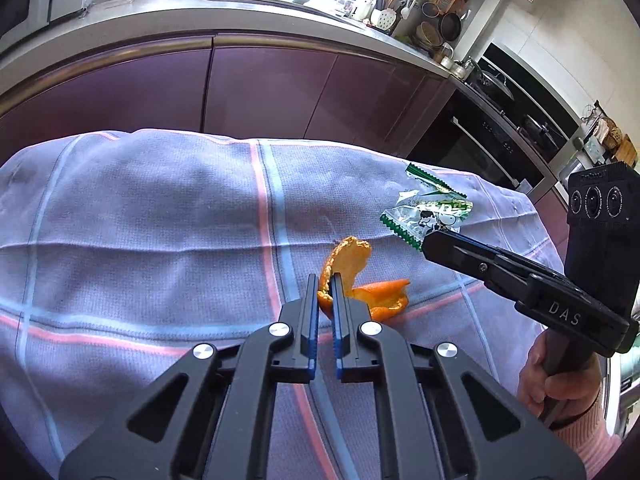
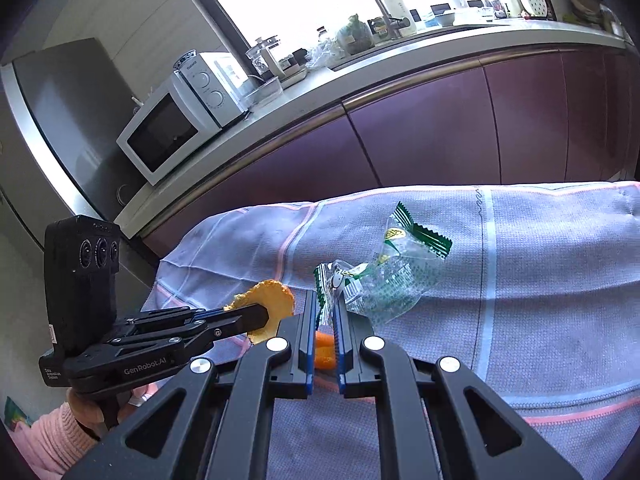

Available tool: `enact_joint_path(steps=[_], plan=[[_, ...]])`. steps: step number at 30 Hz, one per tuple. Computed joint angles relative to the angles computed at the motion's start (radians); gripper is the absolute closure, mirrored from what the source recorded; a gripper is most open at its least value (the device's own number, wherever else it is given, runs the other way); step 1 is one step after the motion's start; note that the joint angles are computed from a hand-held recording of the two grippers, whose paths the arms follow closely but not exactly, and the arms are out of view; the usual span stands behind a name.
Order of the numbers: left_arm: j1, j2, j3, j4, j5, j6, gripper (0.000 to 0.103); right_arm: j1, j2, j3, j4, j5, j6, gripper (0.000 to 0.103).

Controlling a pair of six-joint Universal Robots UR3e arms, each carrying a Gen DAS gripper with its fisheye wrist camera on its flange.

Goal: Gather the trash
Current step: 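Grasp the green snack wrapper with the right tool while the left tool grasps an orange peel, then lift wrapper and peel and carry them over the teal bin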

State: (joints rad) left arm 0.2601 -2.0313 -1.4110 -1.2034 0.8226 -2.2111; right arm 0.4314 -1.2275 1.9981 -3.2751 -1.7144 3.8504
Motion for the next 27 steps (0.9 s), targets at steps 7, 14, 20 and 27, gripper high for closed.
enact_joint_path(steps=[7,14,20,27], plan=[[0.137,0.102,-0.06,-0.157,-0.039,0.138,0.097,0.113,0.022,-0.083,0.056,-0.072,-0.001,0.096],[0.321,0.138,-0.04,-0.351,-0.047,0.322,0.097,0.216,0.105,-0.225,0.116,-0.108,-0.002,0.096],[0.47,0.147,0.002,-0.481,-0.051,0.448,0.097,0.285,0.2,-0.388,0.173,-0.113,-0.014,0.096],[0.592,0.113,0.115,-0.617,-0.057,0.537,0.097,0.337,0.309,-0.595,0.257,-0.096,-0.047,0.096]])
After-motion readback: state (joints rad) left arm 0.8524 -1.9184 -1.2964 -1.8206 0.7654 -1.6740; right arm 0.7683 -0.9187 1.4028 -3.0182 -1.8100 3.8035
